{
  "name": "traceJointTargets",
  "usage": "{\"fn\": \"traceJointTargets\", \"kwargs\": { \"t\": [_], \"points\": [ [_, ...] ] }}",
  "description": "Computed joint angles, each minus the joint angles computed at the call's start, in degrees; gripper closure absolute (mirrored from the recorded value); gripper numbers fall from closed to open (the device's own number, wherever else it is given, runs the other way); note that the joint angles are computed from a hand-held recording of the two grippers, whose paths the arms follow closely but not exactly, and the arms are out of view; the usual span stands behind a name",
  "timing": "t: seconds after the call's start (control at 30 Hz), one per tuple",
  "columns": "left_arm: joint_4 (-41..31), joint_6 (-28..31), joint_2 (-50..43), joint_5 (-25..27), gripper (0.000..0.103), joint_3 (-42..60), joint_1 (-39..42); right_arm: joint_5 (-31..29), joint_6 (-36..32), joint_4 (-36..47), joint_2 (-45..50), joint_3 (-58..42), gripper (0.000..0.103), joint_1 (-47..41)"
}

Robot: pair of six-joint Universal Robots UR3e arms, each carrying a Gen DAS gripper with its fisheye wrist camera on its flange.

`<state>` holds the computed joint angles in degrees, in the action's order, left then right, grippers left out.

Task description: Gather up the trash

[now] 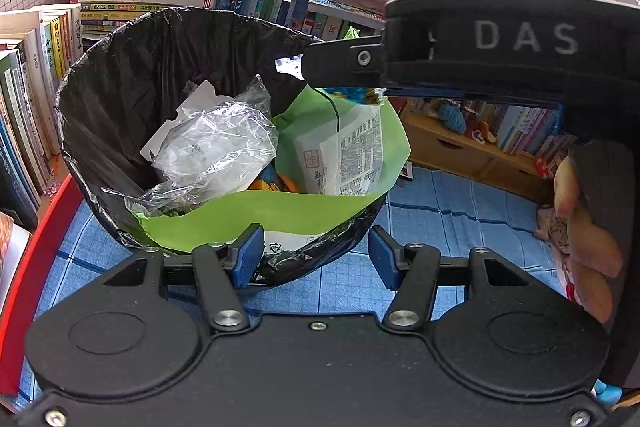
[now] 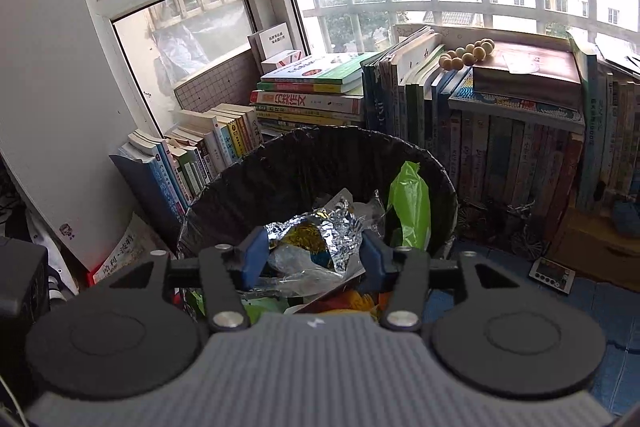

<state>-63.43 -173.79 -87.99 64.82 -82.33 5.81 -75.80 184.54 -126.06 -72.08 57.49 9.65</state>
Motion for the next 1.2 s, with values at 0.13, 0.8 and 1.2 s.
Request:
{"fn": "traceJointTargets", "kwargs": {
  "t": [0.13, 0.8, 1.2],
  "points": [
    [-0.19, 0.45, 0.43, -0.15, 0.047, -0.02, 0.18, -0.38, 0.13, 1.08, 0.45, -1.72, 0.028, 0.07],
    [-0.59, 2.83, 6.74, -1.95, 0.036, -3.88, 2.26, -2.59, 4.52, -3.23, -5.9, 6.46, 0.013, -0.4],
    [-4.82, 2.83, 11.44, -2.09, 0.021, -3.8, 4.45, -6.11, 9.05, -8.47, -15.54, 18.01, 0.0, -2.6]
  ]
}}
